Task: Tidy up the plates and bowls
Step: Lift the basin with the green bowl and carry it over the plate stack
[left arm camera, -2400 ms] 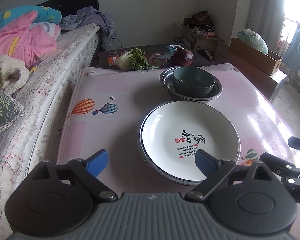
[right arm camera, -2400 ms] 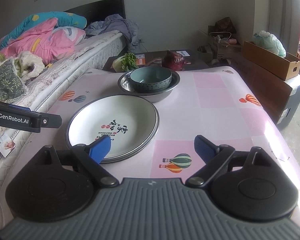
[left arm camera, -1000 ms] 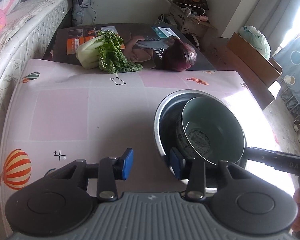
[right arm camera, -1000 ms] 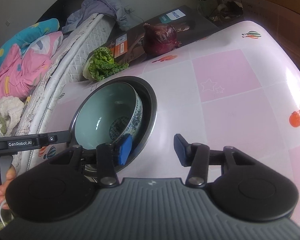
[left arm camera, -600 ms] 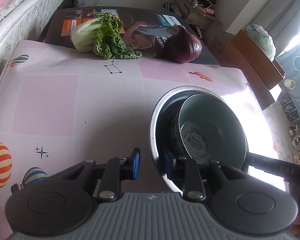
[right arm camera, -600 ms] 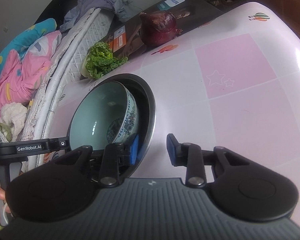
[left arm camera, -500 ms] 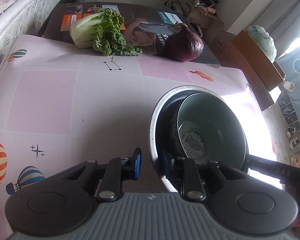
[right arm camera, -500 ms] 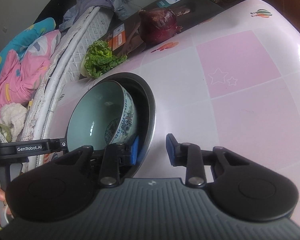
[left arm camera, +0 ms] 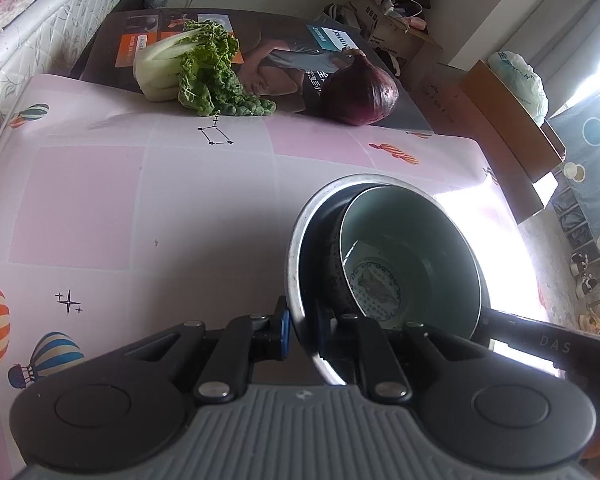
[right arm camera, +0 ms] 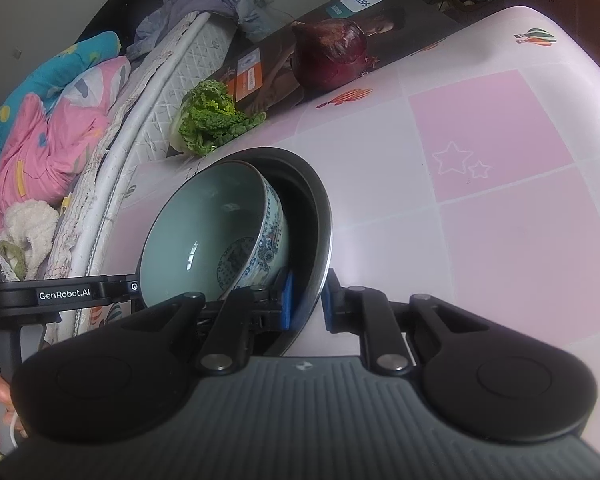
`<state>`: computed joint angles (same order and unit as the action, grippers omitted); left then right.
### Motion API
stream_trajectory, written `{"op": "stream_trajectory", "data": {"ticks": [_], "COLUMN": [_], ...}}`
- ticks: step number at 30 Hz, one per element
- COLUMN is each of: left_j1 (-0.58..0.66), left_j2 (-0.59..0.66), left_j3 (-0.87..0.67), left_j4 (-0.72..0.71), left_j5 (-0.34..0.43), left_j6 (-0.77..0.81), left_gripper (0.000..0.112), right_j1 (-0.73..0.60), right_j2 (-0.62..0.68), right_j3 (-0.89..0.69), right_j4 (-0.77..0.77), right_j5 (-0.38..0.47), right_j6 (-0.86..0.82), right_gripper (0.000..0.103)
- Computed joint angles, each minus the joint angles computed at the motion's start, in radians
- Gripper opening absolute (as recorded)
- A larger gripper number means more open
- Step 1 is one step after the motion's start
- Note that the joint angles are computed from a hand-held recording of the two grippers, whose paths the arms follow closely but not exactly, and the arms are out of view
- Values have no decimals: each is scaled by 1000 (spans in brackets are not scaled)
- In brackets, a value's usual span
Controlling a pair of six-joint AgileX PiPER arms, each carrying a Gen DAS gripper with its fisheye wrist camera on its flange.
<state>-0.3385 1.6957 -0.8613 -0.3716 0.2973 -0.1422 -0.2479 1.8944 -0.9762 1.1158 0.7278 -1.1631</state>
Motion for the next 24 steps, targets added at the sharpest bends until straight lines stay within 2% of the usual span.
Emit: {"op": "stream_trajectory", "data": {"ticks": [15,24], "left_j1": [-54,-109], "left_j2": [-118,-301], "left_j3": [25,100], "left_j4": [166,297], "left_j5": [35,92], "left_j6": [-179,-368], "left_gripper": [14,14], "right_j1": [-43,-105], "right_j2": [-118,-293], "right_j3": [53,127], "right_j4": [-30,-91], "right_j5": [41,141], "right_j6": [11,45], "right_gripper": [14,15]}}
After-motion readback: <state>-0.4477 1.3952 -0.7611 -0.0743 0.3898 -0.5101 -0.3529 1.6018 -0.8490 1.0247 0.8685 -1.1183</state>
